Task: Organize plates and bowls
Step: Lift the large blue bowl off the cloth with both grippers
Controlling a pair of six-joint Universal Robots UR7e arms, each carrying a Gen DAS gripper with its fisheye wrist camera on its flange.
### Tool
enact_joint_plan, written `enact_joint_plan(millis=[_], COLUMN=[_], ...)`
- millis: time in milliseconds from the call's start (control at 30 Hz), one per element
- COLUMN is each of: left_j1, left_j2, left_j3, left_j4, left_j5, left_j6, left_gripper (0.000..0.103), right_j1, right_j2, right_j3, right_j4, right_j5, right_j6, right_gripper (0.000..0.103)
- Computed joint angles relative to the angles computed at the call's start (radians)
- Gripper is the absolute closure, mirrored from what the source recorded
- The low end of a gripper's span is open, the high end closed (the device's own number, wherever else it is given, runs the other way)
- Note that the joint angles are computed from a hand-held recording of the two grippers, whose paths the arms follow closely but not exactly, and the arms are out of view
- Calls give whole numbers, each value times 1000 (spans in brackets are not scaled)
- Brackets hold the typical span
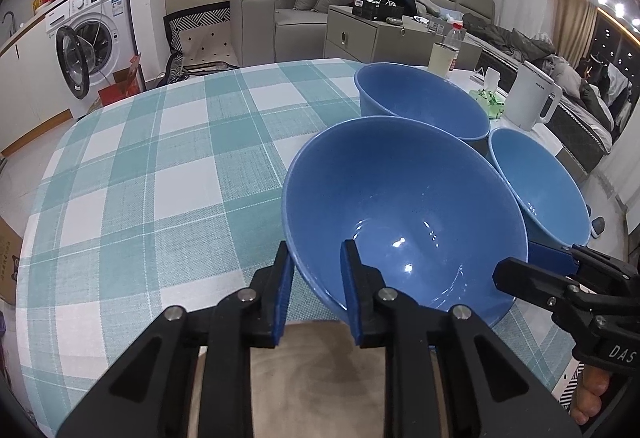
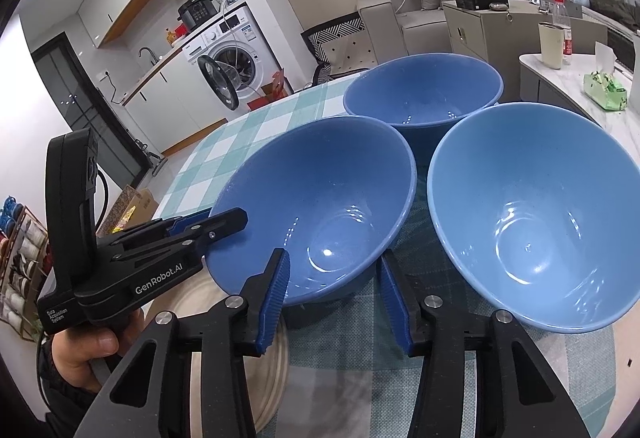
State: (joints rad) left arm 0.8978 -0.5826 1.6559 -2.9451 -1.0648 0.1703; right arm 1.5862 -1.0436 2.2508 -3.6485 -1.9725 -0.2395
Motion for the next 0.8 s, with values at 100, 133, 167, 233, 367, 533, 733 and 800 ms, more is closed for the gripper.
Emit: enact_joint_plan(millis=[100,133,167,233,367,533,733,800], left_j1=[-5,-6,-8,-12,-21,-27,-33,-37], left_j2=[-1,-2,-4,-7,-13,-21,-32,-36], left_j3=[6,9,12,17,27,38,49,55], left_j4=[-13,-18,-24,-32,-51,-62,-76,-84], left_j5=[6,7,7,9,20,24,27,29], left_j6=[6,7,8,10,22,27,28,31], left_gripper=[81,81,81,81,81,81,81,81], right_j1=[0,0,0,-1,-2,1,8,12], right_j2=[-2,-3,-3,-3,-7,-14,-14,-17], right_j3=[3,3,4,7,12,21,26,28], right_j4=[-5,-6,-8,-14,-25,-41,-60,-63], right_j5=[0,1,2,2,9,15,13,13], right_j6=[-5,-7,-8,-13,-18,-27,-44,-47], right_gripper=[57,57,57,57,57,57,57,57])
